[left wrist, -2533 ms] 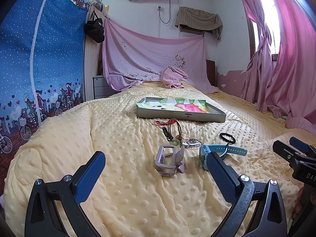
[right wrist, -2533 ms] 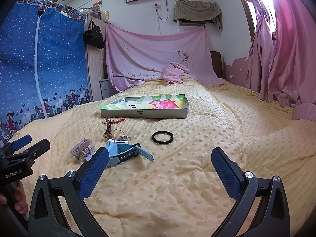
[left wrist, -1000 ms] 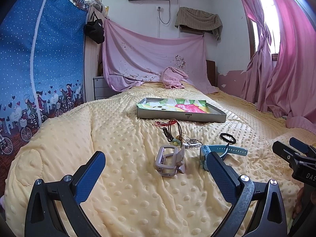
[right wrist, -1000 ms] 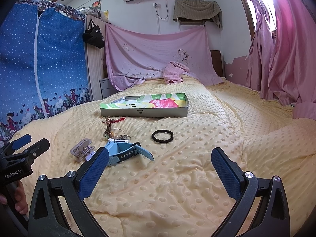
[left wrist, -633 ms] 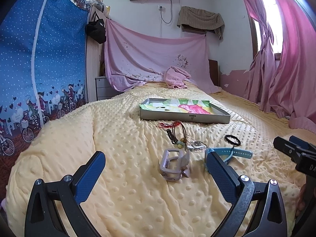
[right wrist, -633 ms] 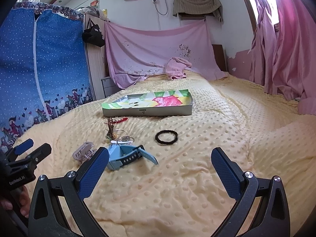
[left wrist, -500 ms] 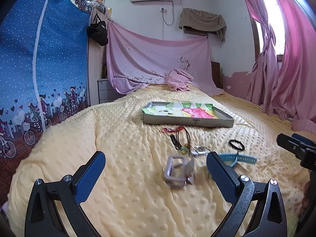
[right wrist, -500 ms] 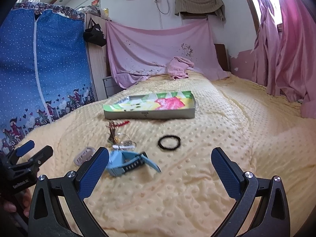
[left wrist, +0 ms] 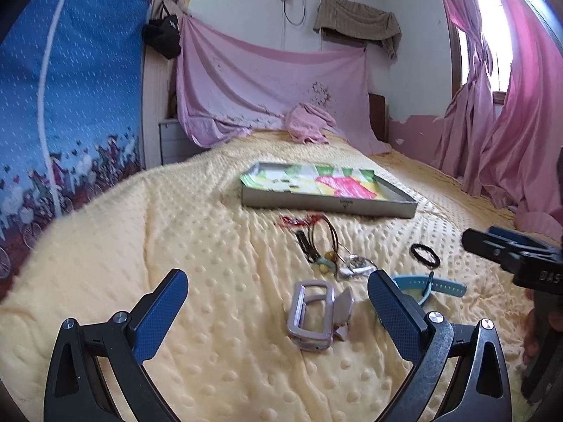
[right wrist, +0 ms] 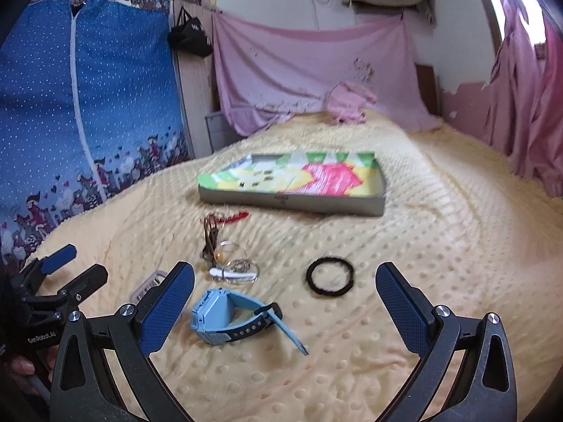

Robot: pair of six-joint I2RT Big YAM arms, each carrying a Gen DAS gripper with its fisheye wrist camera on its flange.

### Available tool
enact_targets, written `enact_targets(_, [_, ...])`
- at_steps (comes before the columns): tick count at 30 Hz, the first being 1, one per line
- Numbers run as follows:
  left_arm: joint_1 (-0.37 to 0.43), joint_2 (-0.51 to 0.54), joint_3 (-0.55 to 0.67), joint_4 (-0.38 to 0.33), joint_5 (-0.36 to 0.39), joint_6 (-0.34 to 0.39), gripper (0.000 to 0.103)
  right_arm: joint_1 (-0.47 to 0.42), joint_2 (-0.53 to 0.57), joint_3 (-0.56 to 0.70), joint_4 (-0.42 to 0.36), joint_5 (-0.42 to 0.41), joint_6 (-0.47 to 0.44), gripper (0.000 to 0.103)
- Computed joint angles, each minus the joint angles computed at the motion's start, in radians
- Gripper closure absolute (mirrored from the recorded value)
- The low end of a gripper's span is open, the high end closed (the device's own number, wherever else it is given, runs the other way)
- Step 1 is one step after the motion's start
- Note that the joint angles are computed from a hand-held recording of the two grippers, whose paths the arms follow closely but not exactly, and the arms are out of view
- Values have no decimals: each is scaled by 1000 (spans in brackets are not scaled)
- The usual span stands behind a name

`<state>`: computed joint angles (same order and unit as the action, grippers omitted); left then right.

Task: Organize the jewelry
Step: 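Grasp the grey clip with the left tool while the right tool grasps the blue smartwatch, then carry the grey clip and blue smartwatch into the bear tray, open both tools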

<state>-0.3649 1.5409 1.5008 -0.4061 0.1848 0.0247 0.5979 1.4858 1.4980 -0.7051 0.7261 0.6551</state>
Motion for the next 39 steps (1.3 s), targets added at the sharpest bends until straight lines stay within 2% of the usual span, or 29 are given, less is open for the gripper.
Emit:
enact_targets(1, [2,9,6,-13,22,0,0,-7,3,-6,3,-25,6,22])
enact_targets(3, [-1,18,10,-26,41,7,3,-25,17,-8,-4,-80,22,35])
enact_targets(5, [-5,31,18,-47,57,27,10,-41,28,-13,1,-135,35,39])
enact_targets(8, [-13,55,42,-93,74,55,18,-66,50,-15,17,-233,45,51])
enact_targets(13, [-11,94,91,-178,90,57,30,-77,87,1,12,-313,37,67])
enact_targets(18, [-10,138,146,-258,114,66,43,-76,107,25,-17,-339,42,69])
enact_targets(22, [-10,135,139,-256,134,81,57,-89,108,22,-18,-382,67,69])
enact_targets(23, [-12,134,139,-255,132,86,57,-92,110,22,-21,-392,73,69])
enact_targets(26, [-15,123,123,-239,119,95,57,-88,112,20,-26,-378,75,77])
enact_targets(27, [-16,121,121,-236,117,96,57,-85,112,22,-30,-366,75,82])
enact_targets(33, [-14,102,97,-201,130,97,58,-63,94,5,-15,-324,71,90])
enact_targets(39, [-18,73,66,-138,137,97,58,-14,64,0,8,-164,14,92])
